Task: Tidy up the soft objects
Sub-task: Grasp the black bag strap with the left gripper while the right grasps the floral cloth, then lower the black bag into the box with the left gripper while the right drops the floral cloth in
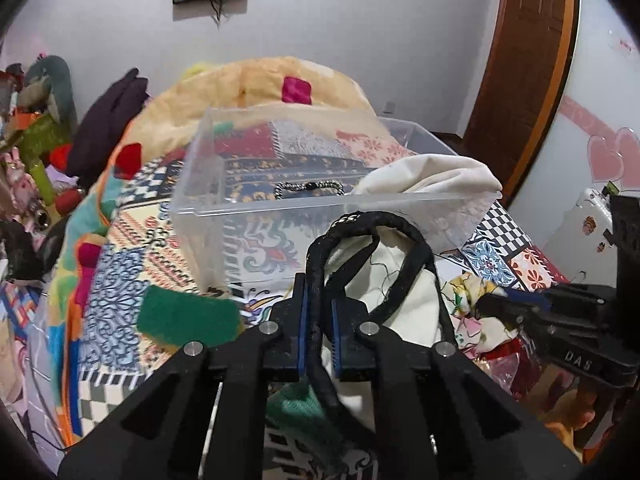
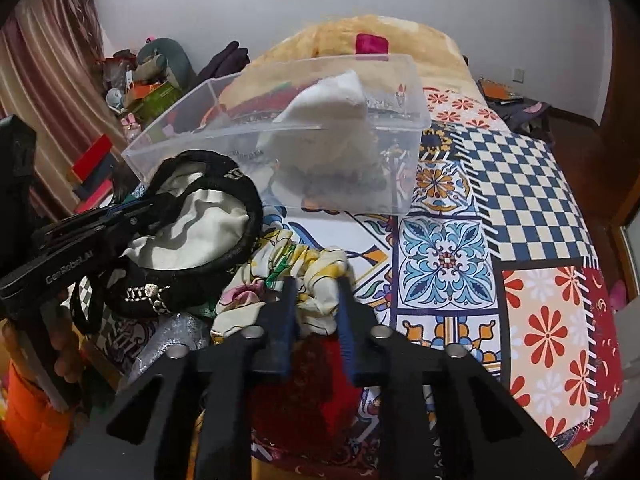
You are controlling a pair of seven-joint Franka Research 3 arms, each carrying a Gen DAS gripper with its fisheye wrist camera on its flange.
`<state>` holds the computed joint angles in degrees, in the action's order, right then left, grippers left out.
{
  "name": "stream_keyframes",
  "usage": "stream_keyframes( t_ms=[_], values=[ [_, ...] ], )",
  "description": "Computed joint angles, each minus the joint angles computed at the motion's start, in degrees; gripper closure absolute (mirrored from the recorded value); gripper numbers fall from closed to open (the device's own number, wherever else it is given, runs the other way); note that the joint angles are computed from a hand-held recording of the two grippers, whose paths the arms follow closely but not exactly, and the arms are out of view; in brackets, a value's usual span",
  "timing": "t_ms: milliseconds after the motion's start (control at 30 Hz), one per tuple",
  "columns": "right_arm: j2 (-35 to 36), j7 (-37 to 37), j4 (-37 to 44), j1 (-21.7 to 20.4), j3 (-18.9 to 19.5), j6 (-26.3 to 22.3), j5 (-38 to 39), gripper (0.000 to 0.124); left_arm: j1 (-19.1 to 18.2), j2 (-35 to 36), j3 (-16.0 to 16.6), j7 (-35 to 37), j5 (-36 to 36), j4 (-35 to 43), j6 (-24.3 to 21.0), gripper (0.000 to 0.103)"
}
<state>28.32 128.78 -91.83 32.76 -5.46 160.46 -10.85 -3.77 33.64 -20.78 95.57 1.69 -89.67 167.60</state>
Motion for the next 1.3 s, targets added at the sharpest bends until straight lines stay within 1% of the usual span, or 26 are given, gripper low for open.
stream_keyframes(
  t_ms=[67, 100, 133, 233, 300, 367, 533, 600, 667, 767, 867, 967, 1000, 1067, 1100, 1167, 1267, 1300],
  values=[
    [-0.8, 2.4, -0.9, 1.7, -2.1, 1.3, -2.3, 0.114, 1.1, -1.2, -1.0, 0.6, -0.6, -1.8, 1.3, 0.095],
    [-1.1, 3.2, -1.4, 2.2, -2.8, 2.0, -3.3, 0.114, 2.1, -2.1, -2.2, 1.3, -1.2, -3.2, 2.5, 0.095],
    [-1.8, 5.0, -2.1, 3.6, -4.3, 2.7, -5.2, 0.115, 3.2, -2.7, -3.3, 2.0, -1.8, -4.1, 3.1, 0.095],
    [-2.8, 8.1, -2.8, 5.2, -6.4, 3.8, -9.2, 0.115, 6.3, -4.7, -6.7, 4.3, -3.5, -6.7, 5.5, 0.096],
    [-3.5, 11.0, -2.9, 6.8, -8.1, 3.6, -12.8, 0.115, 7.1, -6.0, -7.5, 4.8, -3.9, -7.8, 6.8, 0.096],
    [-4.1, 14.6, -2.7, 8.3, -9.7, 3.1, -17.4, 0.115, 8.7, -6.8, -9.3, 5.6, -4.6, -8.5, 7.8, 0.096],
    [-6.1, 22.6, -2.7, 9.5, -11.5, 3.3, -27.1, 0.115, 12.1, -7.8, -13.0, 6.8, -5.7, -9.1, 10.0, 0.096],
    [-6.5, 25.3, -2.2, 9.5, -11.6, 3.4, -30.3, 0.115, 13.8, -7.8, -14.7, 7.3, -6.0, -8.8, 10.5, 0.096],
    [-6.7, 27.4, -1.2, 9.3, -11.6, 3.1, -33.3, 0.115, 14.4, -7.9, -15.3, 7.1, -5.9, -8.5, 11.1, 0.096],
    [-6.2, 30.2, 1.2, 8.7, -11.3, 2.4, -37.5, 0.115, 13.6, -7.4, -14.3, 6.1, -4.7, -6.3, 11.6, 0.096],
    [-4.7, 31.4, 4.5, 6.9, -9.9, 2.4, -39.4, 0.115, 13.5, -5.4, -14.9, 5.7, -3.8, -2.5, 11.4, 0.096],
    [-2.5, 31.1, 8.4, 5.0, -8.3, 1.5, -39.8, 0.115, 10.8, -3.3, -12.6, 4.3, -2.5, 1.9, 10.4, 0.096],
    [-1.4, 30.2, 10.2, 4.3, -7.7, 1.2, -39.1, 0.115, 9.2, -2.5, -10.9, 3.5, -1.9, 3.9, 10.0, 0.096],
    [0.9, 28.7, 13.5, 3.6, -7.1, 0.4, -37.7, 0.115, 7.4, -1.1, -9.2, 2.8, -1.2, 6.4, 9.5, 0.096],
    [2.1, 27.9, 15.2, 3.4, -7.1, -0.1, -36.8, 0.115, 5.9, 0.1, -7.8, 2.0, -0.7, 8.8, 8.7, 0.096],
    [3.9, 26.1, 17.8, 3.2, -7.1, -0.9, -34.9, 0.115, 4.6, 1.9, -6.8, 1.5, -0.4, 11.9, 7.2, 0.096],
    [7.6, 21.3, 22.7, 2.0, -6.1, -2.0, -29.8, 0.115, 1.7, 5.6, -4.3, 0.7, 0.0, 18.2, 4.0, 0.096],
    [8.5, 19.7, 24.0, 1.9, -6.0, -2.4, -28.2, 0.115, 0.1, 7.3, -2.6, -0.1, 0.3, 21.3, 2.4, 0.096]
  ],
)
